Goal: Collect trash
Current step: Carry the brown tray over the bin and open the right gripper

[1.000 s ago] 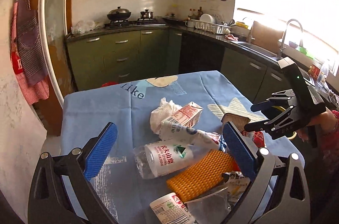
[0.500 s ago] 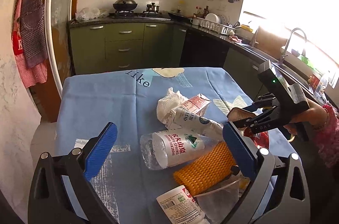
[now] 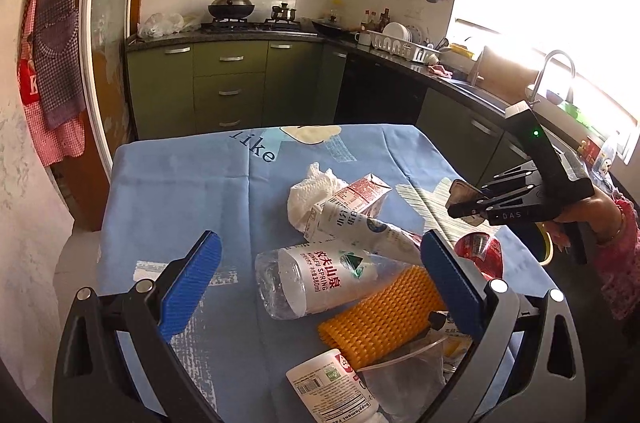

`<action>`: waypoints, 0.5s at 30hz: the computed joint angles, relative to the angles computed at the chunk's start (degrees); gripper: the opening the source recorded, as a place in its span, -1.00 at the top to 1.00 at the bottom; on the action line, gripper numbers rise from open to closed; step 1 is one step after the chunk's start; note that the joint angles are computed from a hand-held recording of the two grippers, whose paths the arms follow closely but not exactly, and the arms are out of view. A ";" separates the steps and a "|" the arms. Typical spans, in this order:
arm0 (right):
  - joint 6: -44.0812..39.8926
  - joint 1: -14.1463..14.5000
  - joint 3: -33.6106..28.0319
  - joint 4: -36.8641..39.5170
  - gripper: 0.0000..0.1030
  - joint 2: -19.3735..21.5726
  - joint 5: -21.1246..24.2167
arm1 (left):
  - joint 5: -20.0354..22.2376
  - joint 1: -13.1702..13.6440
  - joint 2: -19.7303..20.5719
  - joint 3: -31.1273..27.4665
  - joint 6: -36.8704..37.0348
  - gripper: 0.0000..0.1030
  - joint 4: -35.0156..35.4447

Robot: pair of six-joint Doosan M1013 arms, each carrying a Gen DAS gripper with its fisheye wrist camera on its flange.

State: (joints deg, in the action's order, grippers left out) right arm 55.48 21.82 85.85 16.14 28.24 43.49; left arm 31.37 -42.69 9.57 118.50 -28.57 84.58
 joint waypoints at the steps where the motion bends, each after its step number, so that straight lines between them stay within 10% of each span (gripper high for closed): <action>1: -0.24 -0.23 0.41 0.43 0.70 -0.37 -0.36 | 0.09 -0.06 -0.04 -0.03 0.00 -0.91 0.11; 15: 23.46 -10.90 7.51 -10.99 0.69 -4.13 -8.05 | -0.38 -1.06 0.39 -1.77 3.46 -0.91 -0.34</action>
